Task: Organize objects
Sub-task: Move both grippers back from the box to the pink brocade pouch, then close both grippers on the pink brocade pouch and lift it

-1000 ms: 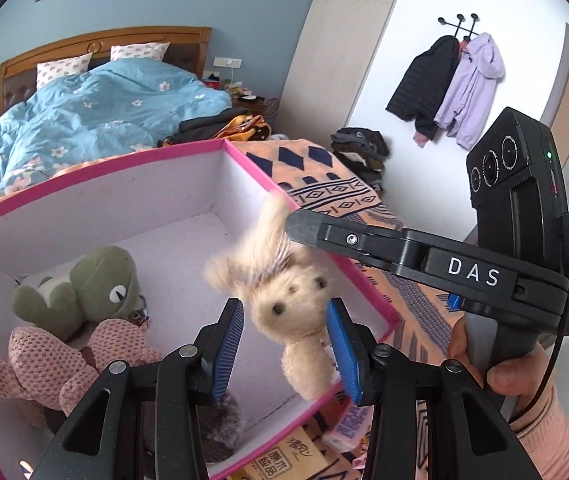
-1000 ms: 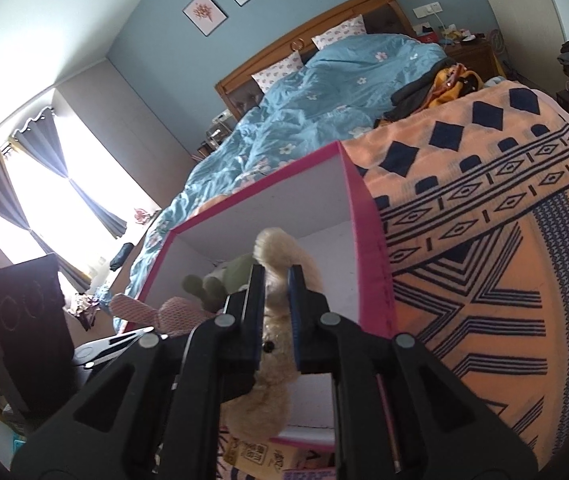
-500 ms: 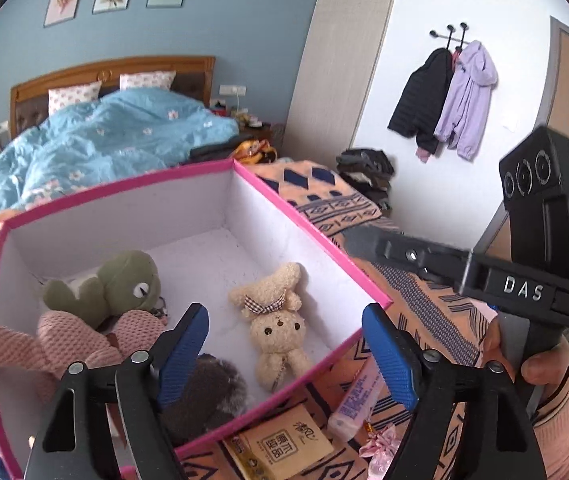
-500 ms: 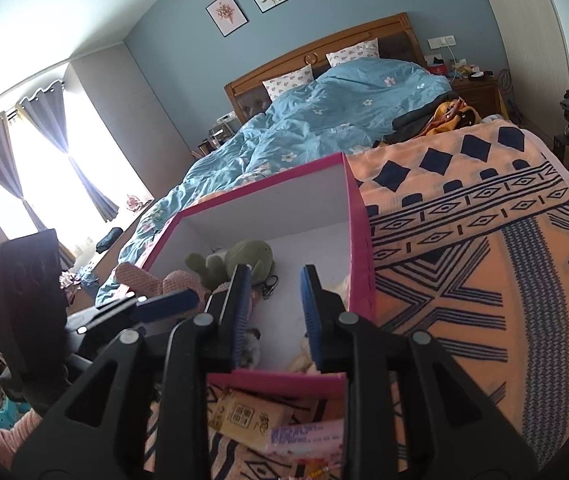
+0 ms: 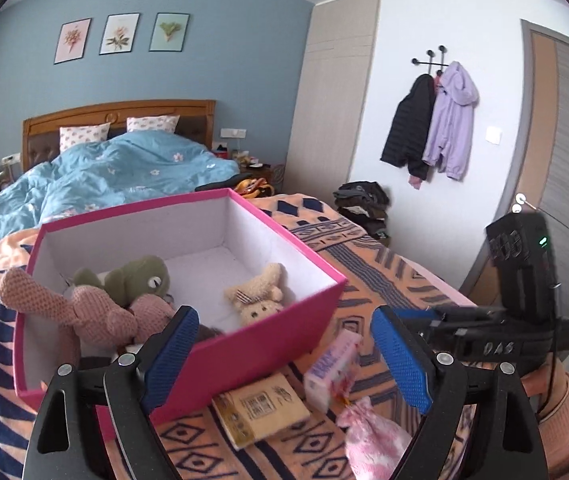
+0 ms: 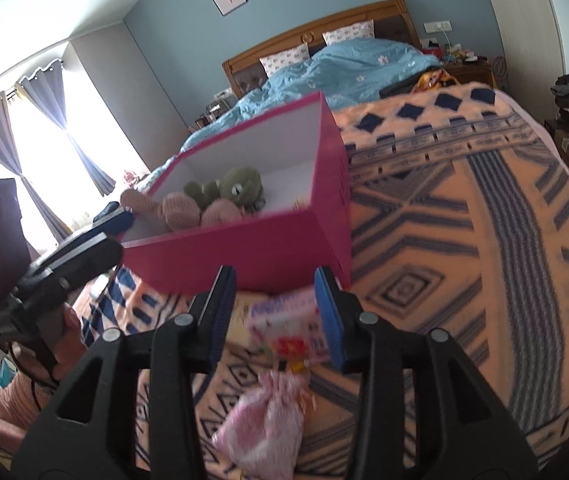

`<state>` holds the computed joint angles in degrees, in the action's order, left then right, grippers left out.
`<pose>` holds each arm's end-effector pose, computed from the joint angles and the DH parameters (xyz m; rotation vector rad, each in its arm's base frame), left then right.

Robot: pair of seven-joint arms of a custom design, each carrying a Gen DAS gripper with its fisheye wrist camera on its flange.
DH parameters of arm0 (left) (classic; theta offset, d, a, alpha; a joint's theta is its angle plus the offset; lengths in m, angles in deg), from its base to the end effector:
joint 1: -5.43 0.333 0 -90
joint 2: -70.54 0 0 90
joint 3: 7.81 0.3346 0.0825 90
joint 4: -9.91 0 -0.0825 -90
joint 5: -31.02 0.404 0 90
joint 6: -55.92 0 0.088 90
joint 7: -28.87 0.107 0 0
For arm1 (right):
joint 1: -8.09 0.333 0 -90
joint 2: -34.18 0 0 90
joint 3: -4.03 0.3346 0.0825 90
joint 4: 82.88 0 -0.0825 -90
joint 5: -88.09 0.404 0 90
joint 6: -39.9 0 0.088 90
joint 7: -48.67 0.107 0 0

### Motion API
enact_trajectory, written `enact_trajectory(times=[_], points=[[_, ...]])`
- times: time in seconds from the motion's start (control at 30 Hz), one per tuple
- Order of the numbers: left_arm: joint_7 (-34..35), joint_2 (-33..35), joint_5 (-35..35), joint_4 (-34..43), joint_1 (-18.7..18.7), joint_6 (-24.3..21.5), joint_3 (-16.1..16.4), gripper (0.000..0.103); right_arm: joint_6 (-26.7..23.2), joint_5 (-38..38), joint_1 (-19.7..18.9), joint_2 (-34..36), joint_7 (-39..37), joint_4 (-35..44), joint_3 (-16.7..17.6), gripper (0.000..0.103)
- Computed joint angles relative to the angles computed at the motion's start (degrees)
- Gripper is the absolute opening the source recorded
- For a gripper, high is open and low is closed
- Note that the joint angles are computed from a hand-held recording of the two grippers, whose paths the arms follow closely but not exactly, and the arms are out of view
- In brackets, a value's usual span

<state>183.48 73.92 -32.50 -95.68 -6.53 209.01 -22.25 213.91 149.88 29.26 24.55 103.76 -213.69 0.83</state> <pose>0.5894 -0.2582 0.5783 -1.0016 2.3156 -1.4737 0.5266 0.0988 0.5084 -1.4565 1.6237 -0.3436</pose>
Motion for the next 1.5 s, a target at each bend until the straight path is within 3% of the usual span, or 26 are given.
enact_trajectory(times=[0.2,0.53,0.8,0.93,1.03,1.27,1.37,1.5], points=[[0.7,-2.6,-0.2,-4.4,-0.4,-3.4,0.6,0.09,-4.0,-7.9,-1.6,-1.4,7.9,-5.5,1.8,0.046],[-2.9,-4.3,4.7,-9.2,-1.4,-9.2,2.0,0.09,-5.8,-5.6,0.4,-1.7,7.2,-8.1,0.9,0.046],[-5.5,-4.0,10.1,-10.7,-2.2,-10.2,1.6,0.09,-7.3,-4.7,0.5,-1.2,6.4,-7.8,0.9,0.046],[-7.3,-3.0,11.7,-9.9,-1.9,-12.9,1.7,0.088,-6.7,-6.9,-0.2,-1.5,7.6,-8.2,1.7,0.027],[-7.5,-2.8,12.0,-9.8,-1.7,-13.8,1.5,0.087,-7.0,-4.7,0.4,-1.8,6.2,-8.4,0.7,0.021],[-7.7,-2.4,12.5,-9.1,-1.6,-15.9,1.1,0.086,-3.3,-4.1,0.9,-4.5,7.3,-11.1,0.8,0.017],[-8.7,-1.7,13.5,-8.2,-1.6,-17.6,1.0,0.074,-1.3,-3.6,2.1,-6.2,7.9,-12.5,-0.5,0.017],[-10.2,-0.6,14.0,-6.8,-1.4,-20.0,0.7,0.07,2.0,-5.3,3.6,-8.7,10.2,-14.5,-1.9,0.017]])
